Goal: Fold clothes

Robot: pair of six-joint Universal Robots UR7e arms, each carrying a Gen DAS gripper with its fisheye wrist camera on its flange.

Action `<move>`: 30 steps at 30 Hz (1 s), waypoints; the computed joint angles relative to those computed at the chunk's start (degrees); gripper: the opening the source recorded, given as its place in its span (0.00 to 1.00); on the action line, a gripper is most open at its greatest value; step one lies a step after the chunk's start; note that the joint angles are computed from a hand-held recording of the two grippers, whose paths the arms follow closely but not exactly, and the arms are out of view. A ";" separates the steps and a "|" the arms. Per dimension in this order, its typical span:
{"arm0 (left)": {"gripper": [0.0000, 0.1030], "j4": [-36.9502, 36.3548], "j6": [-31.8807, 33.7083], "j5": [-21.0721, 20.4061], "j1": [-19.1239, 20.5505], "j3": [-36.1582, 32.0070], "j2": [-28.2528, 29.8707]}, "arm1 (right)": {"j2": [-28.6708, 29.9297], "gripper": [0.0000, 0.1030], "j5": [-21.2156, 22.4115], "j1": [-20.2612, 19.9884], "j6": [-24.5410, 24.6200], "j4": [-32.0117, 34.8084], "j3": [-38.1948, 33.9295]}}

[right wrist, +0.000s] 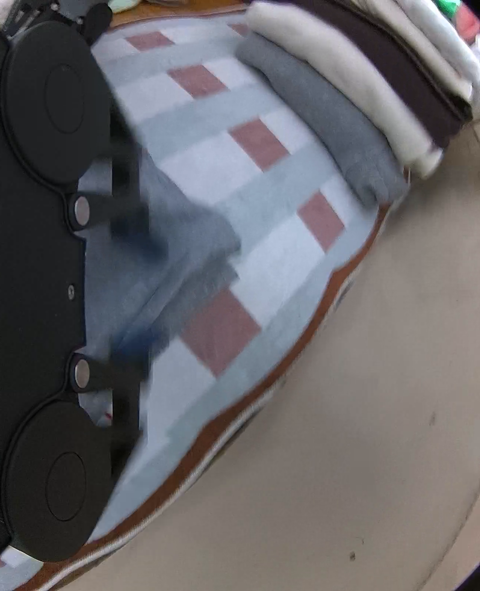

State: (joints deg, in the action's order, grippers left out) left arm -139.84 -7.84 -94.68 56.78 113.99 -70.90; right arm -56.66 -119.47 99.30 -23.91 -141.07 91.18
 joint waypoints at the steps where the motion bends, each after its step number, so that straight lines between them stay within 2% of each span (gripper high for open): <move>1: 0.18 0.10 0.02 0.21 -0.12 0.02 -0.06 | 0.25 0.09 -2.55 1.32 -4.00 -3.71 1.90; 2: 0.18 0.24 0.12 0.58 -0.27 0.08 -0.14 | 0.60 0.08 -4.80 2.49 -8.32 -7.91 3.77; 5: 0.18 0.08 0.31 1.61 -0.78 0.53 -0.39 | 2.05 0.05 -10.41 5.15 -15.01 -17.22 6.98; 7: 0.19 -0.72 0.50 1.52 -0.79 0.82 -0.69 | 4.56 0.03 -15.89 6.31 -24.33 -28.72 7.90; 8: 0.19 -1.01 0.99 1.39 -0.74 0.88 -0.88 | 5.57 0.02 -18.28 6.45 -27.08 -32.32 7.32; 12: 0.19 -4.02 6.97 0.48 -1.84 2.45 -2.48 | 7.17 0.02 -24.01 5.75 -27.49 -38.80 5.56; 15: 0.18 -3.56 8.88 1.74 -2.57 2.62 -2.77 | 6.64 0.02 -23.28 5.20 -22.68 -44.60 7.34; 17: 0.18 -1.82 8.27 5.10 -3.27 2.25 -2.66 | 6.64 0.02 -22.88 4.90 -19.68 -48.22 8.35; 19: 0.19 -0.20 6.51 8.44 -3.47 1.73 -2.40 | 6.54 0.03 -22.64 4.60 -15.31 -50.30 9.35; 21: 0.23 1.77 2.42 9.43 -2.44 0.55 -1.93 | 6.23 0.04 -22.69 4.36 -9.93 -51.49 10.36; 22: 0.24 2.44 0.39 9.32 -1.73 0.18 -1.98 | 6.15 0.09 -23.67 4.60 -7.59 -53.03 10.89; 23: 0.24 2.70 -1.07 9.01 -1.10 0.03 -2.20 | 6.09 0.22 -24.69 4.85 -5.25 -54.51 11.37; 24: 0.24 2.97 -2.54 8.71 -0.47 -0.15 -2.41 | 6.04 0.30 -26.45 5.30 -2.46 -55.43 11.70; 25: 0.23 2.60 -3.07 8.51 -0.11 0.02 -2.79 | 4.60 0.39 -25.91 5.03 0.58 -55.76 13.34; 26: 0.23 1.81 -2.87 7.84 0.21 0.30 -3.16 | 2.18 0.41 -22.96 4.22 4.38 -55.19 15.82; 28: 0.21 1.01 -3.44 3.99 1.56 -0.21 -2.89 | -5.87 0.48 -11.61 2.16 15.43 -49.87 23.46; 30: 0.24 -0.64 -5.06 1.29 2.37 -0.52 -2.11 | -12.18 0.48 0.39 -1.33 22.34 -46.28 30.05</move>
